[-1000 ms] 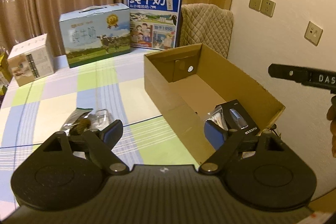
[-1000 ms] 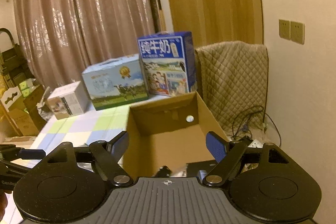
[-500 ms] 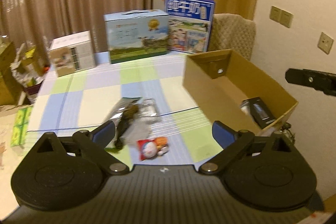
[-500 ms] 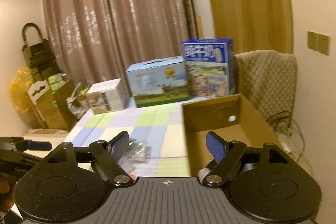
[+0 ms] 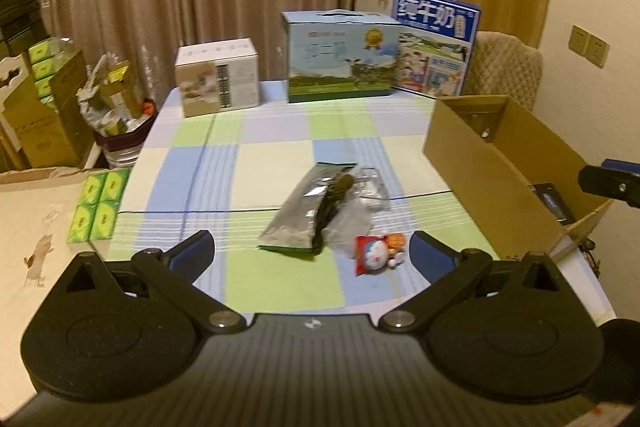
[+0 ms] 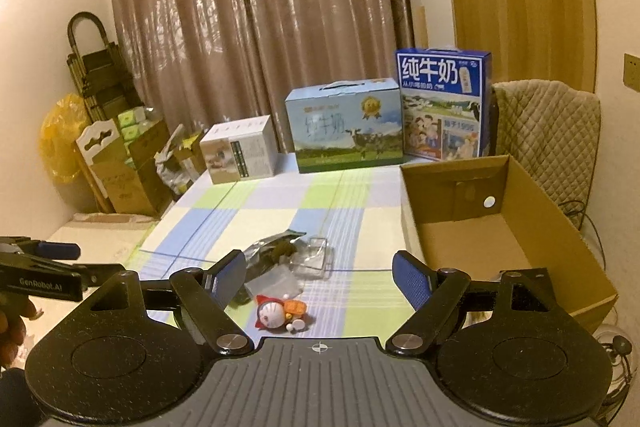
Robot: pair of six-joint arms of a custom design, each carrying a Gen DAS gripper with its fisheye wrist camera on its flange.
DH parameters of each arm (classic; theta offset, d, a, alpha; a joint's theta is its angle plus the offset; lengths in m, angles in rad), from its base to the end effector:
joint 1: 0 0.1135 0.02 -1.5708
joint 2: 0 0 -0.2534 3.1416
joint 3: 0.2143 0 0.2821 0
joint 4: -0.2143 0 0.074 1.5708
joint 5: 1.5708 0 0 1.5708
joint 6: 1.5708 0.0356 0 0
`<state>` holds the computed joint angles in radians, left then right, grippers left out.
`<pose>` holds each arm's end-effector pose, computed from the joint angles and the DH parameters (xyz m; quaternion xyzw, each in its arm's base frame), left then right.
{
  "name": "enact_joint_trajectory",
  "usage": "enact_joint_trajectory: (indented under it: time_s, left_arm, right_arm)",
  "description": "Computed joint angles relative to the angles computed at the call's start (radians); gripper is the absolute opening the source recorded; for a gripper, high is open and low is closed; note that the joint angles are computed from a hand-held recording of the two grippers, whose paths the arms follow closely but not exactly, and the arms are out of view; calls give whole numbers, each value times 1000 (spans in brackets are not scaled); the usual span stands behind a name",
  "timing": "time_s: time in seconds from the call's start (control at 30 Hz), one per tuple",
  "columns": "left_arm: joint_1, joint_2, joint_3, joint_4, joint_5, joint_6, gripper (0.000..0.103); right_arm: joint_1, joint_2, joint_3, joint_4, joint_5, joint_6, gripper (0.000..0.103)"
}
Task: Organize objects
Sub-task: 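Move both open tools back toward the Doraemon figure and snack bag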
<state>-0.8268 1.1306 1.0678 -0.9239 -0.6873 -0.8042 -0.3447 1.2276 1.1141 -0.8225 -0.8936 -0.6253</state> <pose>0.1838 -0.1663 0.3006 -0.0868 0.9027 0.0238 0.4207 0.2659 -0.0660 0.3030 -0.2533 0.8295 0.2319 0.4404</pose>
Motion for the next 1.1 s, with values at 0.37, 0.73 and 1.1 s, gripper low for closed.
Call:
enact_joint_trajectory:
  time_s: [0.37, 0.73, 1.1]
  left_arm:
    - [96, -68, -132, 66, 67, 49, 102]
    - [234, -4, -236, 259, 178, 151, 102]
    - [397, 153, -276, 472, 284, 246, 102]
  right_arm:
    - [82, 21, -107, 106, 87, 36, 78]
    - [199, 122, -168, 238, 162, 95, 78]
    - [352, 313, -179, 422, 256, 183, 78]
